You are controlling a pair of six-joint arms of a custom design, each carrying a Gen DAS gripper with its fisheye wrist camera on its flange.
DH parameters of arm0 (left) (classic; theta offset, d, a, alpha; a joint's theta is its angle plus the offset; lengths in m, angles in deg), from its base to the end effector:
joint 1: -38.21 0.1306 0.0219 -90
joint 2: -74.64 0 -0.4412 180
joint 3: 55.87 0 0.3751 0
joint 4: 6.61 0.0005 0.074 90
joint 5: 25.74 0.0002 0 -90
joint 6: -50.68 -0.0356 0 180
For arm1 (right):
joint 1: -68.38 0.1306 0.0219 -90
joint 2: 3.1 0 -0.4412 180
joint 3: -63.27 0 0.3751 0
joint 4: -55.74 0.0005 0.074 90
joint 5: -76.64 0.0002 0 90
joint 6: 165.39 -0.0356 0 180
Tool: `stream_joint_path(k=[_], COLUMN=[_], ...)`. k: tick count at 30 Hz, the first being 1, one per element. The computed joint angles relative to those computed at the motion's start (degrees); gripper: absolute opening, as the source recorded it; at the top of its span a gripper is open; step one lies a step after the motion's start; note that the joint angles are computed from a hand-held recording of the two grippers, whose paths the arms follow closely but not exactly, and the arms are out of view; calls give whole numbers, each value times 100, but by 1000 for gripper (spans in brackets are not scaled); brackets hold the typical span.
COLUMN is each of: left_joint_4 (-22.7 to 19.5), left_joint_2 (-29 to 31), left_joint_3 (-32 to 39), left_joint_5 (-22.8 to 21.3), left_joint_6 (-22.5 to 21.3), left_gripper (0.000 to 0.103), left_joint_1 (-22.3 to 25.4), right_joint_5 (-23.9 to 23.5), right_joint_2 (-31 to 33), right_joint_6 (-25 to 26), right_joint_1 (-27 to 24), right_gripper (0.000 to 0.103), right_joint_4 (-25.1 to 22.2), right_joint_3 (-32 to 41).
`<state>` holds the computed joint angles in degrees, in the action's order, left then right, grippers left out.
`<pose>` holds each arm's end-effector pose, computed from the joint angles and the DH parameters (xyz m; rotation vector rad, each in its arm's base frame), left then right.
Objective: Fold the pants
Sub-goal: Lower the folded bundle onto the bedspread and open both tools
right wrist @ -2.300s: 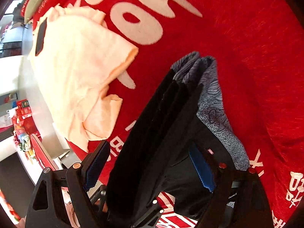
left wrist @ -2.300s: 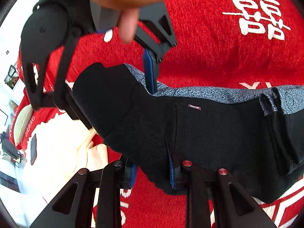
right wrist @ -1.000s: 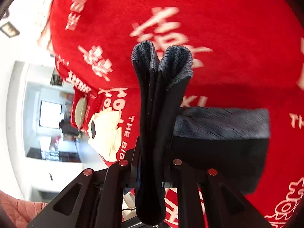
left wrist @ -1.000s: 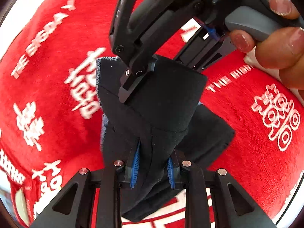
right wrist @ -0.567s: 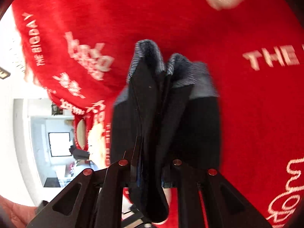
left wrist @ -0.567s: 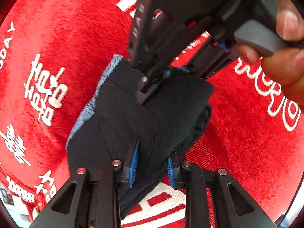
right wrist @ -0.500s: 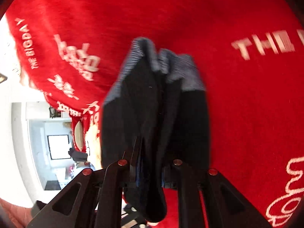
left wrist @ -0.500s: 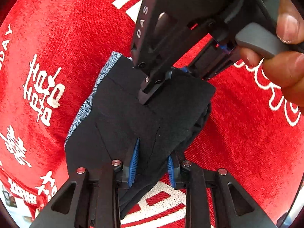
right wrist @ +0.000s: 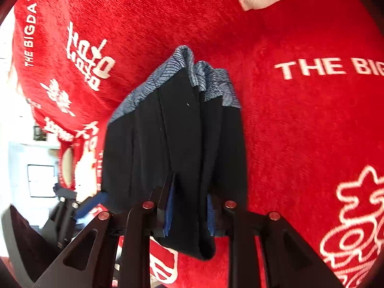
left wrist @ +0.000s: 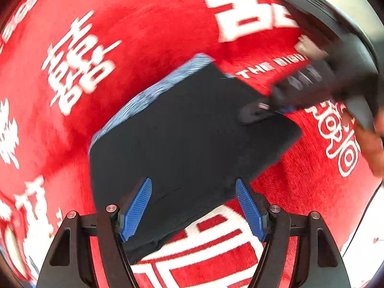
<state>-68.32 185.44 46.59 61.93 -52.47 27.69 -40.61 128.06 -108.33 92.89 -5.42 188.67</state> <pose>0.5772 -0.1062 0.3856 0.5632 2.7363 0.0681 0.6547 0.3159 0.3279 0.0696 2.8858 0.8957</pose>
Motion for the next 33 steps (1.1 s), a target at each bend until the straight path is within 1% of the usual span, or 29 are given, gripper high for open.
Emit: stream_joint_path(k=[1,2,3,5,7,9,13,14,19,21,24,27,29,31,33], left_joint_4=[-185,-349,-483,-662,-682,-712,-911,-938,-991,-1037,-996,-1058,-1058,-959,-925], left_joint_2=[65,121,172,240,255,224,278,282,364,387,364,362,356,303,305], left_joint_3=[130,240,330,443,466,423,445,434,439,464,433,470,460,399,400], left_joint_5=[151,284,396,521,510,551,812,817,870,955,973,1033,1111,1351,1489], left_joint_6=[216,417,579,904,1052,1174,1492,1548,1746,1783,1793,1796,1828,1865,1894], left_gripper=[74,74,74,74,74,74,74,74,74,74,74,74,89,89,89], left_joint_1=[129,240,337,538,679,775,993,1010,1089,1115,1139,1213,1263,1358,1415], right_joint_5=[264,705,1117,1969,2359,2632,2868,2894,3001,2950,2961,2917,2863,2815,2782], right_joint_2=[17,32,35,95,146,152,27,-130,-250,-315,-383,-332,-275,-213,-179], right_joint_6=[96,323,550,1002,1113,1086,918,931,730,624,572,579,600,614,607], right_joint_1=[65,160,226,425,545,609,641,591,641,660,715,780,803,829,848], right_gripper=[27,31,41,45,46,49,51,51,52,57,61,64,65,65,65], right_joint_4=[-176,-455,-625,-1059,-1223,-1391,-1571,-1505,-1737,-1750,-1734,-1807,-1868,-1935,-1952], right_joint_3=[116,287,337,583,710,747,564,321,398,416,444,563,652,754,821])
